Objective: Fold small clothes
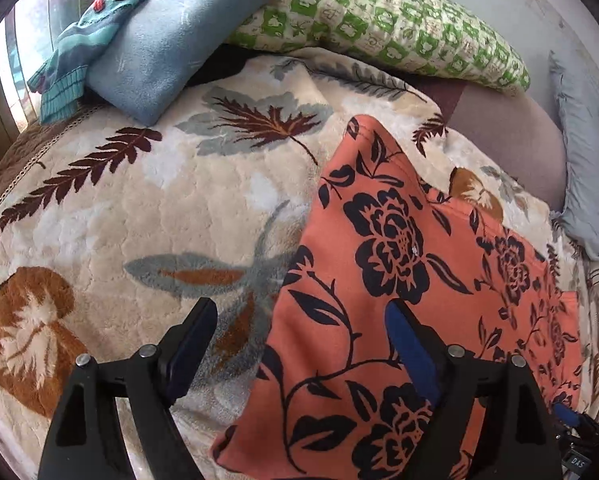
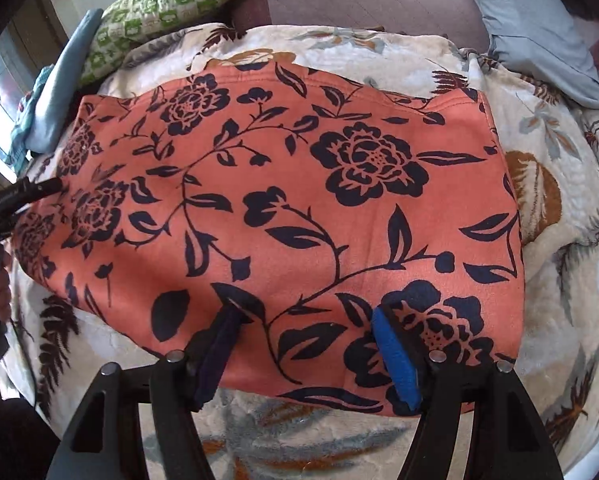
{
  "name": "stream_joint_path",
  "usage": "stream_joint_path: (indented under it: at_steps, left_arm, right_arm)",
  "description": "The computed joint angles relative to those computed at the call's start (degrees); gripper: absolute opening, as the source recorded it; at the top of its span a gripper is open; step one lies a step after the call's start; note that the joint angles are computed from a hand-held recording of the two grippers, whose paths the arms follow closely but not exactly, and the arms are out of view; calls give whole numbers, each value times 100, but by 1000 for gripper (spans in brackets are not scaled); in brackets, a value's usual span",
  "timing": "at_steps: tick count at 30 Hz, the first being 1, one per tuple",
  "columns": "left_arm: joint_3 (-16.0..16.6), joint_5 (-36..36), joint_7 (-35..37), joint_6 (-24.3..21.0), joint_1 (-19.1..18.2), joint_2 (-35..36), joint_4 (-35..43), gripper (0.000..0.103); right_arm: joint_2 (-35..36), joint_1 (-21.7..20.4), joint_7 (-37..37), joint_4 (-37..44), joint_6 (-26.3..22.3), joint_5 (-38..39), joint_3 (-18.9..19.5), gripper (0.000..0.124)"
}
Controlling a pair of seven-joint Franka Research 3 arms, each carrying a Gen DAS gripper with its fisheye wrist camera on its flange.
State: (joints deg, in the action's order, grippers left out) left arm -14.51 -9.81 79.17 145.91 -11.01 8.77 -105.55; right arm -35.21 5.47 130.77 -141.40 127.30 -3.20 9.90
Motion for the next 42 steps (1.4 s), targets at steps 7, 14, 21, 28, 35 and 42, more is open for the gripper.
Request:
stream_joint_path:
  at_steps: [7,14,21,28,35,42]
  left_arm:
    - [221,-1343,476,-213,346,-714,-509,87]
    - [474,-2604,1135,-1095,322,-960,-721,87]
    - [426,-3615,1450,-1375,230,-897,-782,87]
    - [307,-4071,1388,-1219,162,-730,-739,52]
    - [160,-3834,904,-787,74,-461,-641,53]
    - [-2,-2801,533,268,-144,-349,-659,27]
  right_arm:
    - [663,237,-7,578,773,-97,335,72]
    - [1464,655,70,861,619,-635,312,78]
    - [333,672,-340,-10,1490,257,-105,78]
    - [-501,255,-313,-795,2316,489,-20,78]
    - [-322,326,-770,-1159,2913,982,-176,72]
    - [-48,299,-1083,-1133,3219,1236,-176,72]
